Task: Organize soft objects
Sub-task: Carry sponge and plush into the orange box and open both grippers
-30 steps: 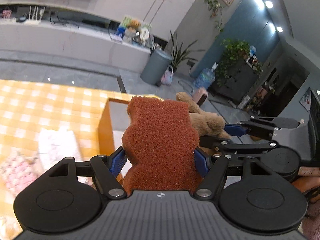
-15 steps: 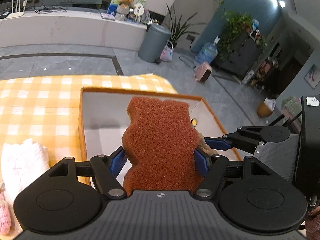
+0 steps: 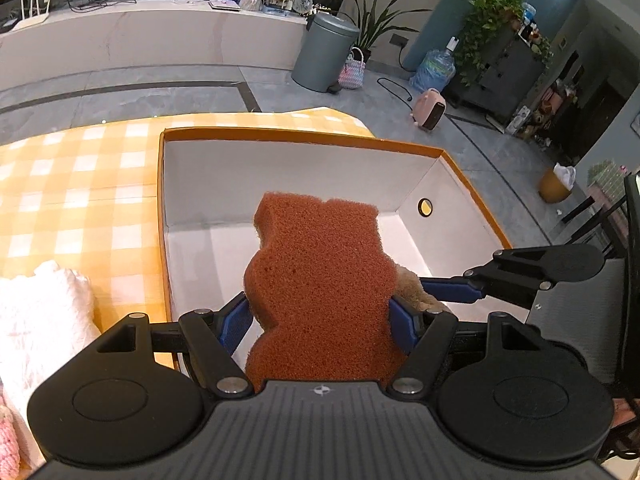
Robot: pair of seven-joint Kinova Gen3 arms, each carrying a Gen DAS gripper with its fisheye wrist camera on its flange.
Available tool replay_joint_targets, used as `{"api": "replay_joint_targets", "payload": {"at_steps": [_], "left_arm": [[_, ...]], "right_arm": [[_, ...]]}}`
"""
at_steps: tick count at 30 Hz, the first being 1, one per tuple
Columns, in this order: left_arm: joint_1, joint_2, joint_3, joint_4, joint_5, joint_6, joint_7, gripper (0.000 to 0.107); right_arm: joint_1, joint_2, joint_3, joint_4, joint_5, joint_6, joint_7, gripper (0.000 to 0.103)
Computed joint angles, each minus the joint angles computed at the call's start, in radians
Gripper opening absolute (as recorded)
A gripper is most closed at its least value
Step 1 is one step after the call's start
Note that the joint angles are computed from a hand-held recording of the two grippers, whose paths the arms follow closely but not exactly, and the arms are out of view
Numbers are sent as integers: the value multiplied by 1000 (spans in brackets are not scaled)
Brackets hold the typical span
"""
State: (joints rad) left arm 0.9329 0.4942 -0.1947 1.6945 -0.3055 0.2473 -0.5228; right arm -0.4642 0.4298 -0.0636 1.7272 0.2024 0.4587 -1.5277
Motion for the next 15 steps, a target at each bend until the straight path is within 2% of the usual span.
{"api": "replay_joint_targets", "payload": {"at_steps": [5,7,9,15], "left_arm": [[29,-8,-28,1,-21,25,42,89],[42,-17,-41,16,-40,18,62,90],[44,-26,-44,39,-53,-10,70,91],[49,-38,-43,46,-73,-21,53,97]], "right_arm": [[-13,1,12,-5,6,8,-22,46],[-10,-5,8,-2,3,4,-24,51],[-20,-7,19,2,13,-6,-41,64],[-60,-7,54,7,64,-11,-106,69]]}}
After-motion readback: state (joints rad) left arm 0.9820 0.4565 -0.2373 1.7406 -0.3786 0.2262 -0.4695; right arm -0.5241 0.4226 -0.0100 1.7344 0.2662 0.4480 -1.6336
